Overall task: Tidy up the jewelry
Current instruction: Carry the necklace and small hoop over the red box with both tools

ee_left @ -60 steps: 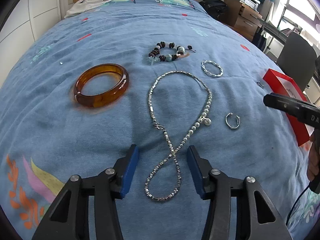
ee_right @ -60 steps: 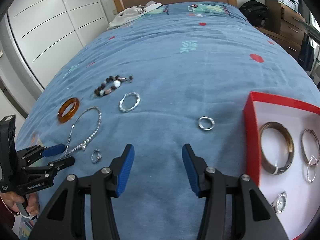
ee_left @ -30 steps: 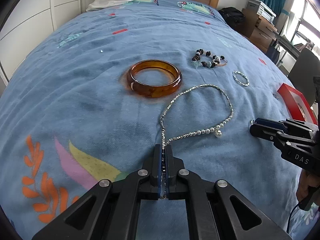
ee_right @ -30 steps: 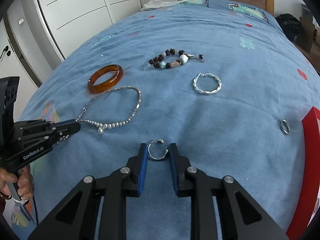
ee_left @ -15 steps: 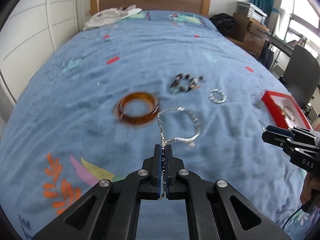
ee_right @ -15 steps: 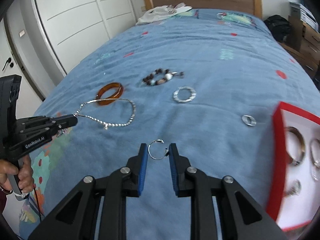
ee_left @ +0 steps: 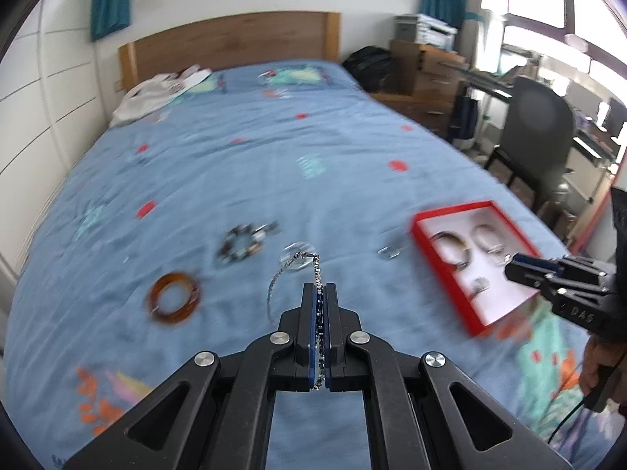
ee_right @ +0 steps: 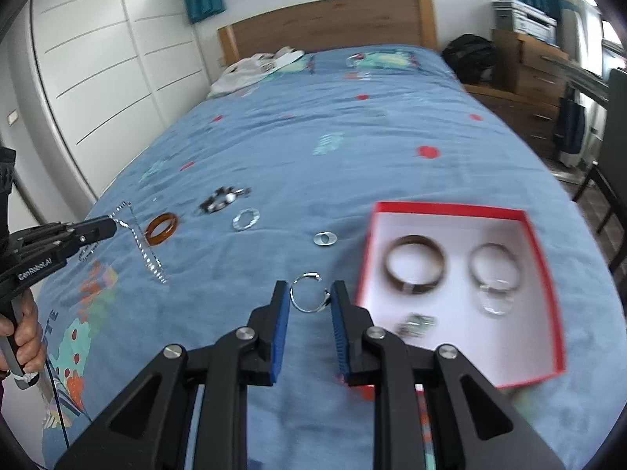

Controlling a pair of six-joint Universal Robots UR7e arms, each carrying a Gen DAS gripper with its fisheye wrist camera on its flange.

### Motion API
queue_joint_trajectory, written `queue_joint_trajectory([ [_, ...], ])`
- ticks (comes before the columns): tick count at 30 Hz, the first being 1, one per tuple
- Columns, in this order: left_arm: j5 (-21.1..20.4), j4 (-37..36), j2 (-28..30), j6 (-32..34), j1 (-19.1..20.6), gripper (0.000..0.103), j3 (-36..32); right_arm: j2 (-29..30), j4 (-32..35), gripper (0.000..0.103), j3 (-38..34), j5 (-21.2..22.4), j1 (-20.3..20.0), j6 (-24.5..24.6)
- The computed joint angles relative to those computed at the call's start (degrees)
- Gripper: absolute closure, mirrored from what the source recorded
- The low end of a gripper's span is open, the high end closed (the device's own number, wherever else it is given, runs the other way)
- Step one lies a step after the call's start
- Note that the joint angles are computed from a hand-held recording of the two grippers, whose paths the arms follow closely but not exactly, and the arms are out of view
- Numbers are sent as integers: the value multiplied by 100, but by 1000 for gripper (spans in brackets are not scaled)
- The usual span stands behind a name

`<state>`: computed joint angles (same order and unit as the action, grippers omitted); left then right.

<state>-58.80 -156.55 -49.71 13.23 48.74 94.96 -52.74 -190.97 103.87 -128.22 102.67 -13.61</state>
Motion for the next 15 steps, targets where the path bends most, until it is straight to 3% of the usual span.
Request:
queue_joint_trajectory([
  [15, -935, 368, 1056, -153, -578, 100, -923, -1188, -111, 83, 772, -257, -397, -167],
])
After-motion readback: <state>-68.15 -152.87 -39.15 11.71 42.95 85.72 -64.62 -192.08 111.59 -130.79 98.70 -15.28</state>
